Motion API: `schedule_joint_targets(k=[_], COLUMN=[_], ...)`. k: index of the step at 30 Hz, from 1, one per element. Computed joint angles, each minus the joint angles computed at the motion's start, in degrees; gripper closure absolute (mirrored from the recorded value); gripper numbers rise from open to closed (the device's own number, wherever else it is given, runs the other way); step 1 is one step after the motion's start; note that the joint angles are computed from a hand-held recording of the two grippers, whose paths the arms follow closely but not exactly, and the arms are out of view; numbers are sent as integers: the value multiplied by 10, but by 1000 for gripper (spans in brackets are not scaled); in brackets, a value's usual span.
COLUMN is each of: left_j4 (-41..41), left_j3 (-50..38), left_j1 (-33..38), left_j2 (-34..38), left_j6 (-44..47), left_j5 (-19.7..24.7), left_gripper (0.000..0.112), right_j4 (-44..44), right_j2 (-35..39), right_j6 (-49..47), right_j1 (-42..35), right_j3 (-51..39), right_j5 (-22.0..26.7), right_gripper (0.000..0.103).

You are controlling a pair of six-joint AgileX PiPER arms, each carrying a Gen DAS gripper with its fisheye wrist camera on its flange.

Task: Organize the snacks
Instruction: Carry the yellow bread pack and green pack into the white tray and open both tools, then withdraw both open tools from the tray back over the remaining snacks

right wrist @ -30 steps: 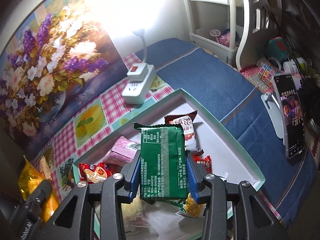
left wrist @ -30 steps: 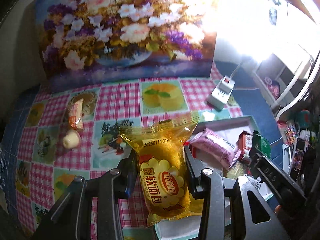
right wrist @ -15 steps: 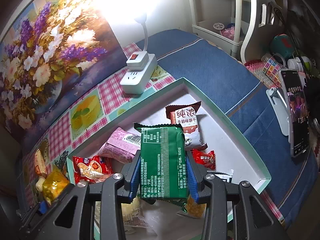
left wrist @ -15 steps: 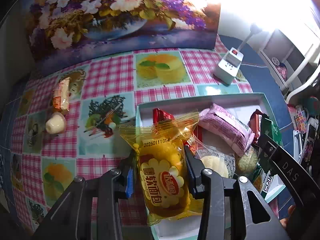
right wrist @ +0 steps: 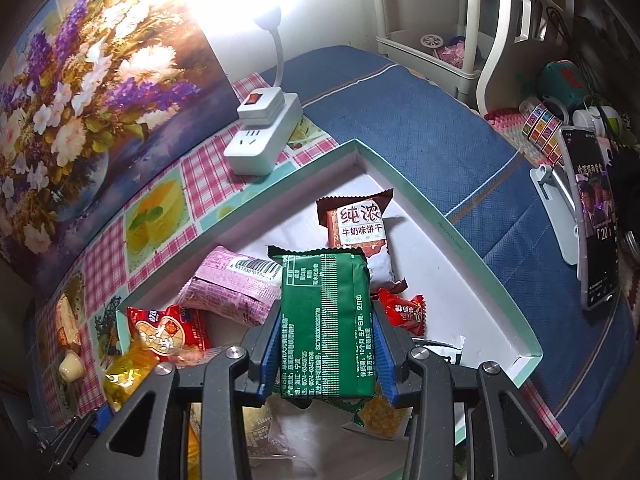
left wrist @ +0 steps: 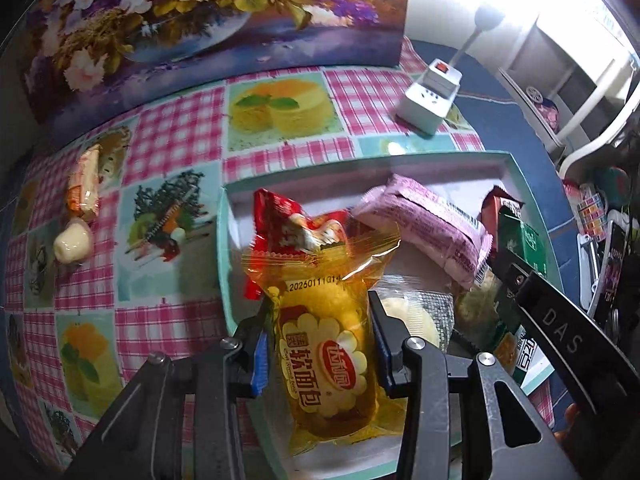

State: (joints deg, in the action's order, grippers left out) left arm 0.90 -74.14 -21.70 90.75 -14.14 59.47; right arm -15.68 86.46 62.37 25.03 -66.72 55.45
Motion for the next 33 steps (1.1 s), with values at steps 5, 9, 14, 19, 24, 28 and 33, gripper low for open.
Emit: schedule_joint_targets(k=[5, 9, 14, 19, 24, 28, 33], left_j4=[9, 4, 2, 15, -3, -3, -14], left_j3=[-2, -2, -5, -8, -12, -17, -20], left_j1=[-13, -13, -9, -9, 3, 4, 24], left_j2=[6, 13, 13, 5, -9, -17, -33], left_j6=[-4, -2, -2, -11, 1, 0, 8], left_j5=[0, 3, 6, 9, 9, 11, 12], left_gripper=[69, 69, 68, 54, 51, 51, 50], right_j4=[4, 5, -6, -12, -16, -21, -23], right_j2=[8, 10, 7, -1, -8, -10, -11], right_j6=[-2, -4, 7, 14, 18, 22, 24], right_j1=[-1, -1, 4, 5, 6, 9, 11], right_j3=[-1, 0, 1, 4, 5, 2, 2], right_j5=[-1, -2, 4, 3, 0, 1, -1], right_gripper=[60, 60, 59, 58, 58, 58, 58])
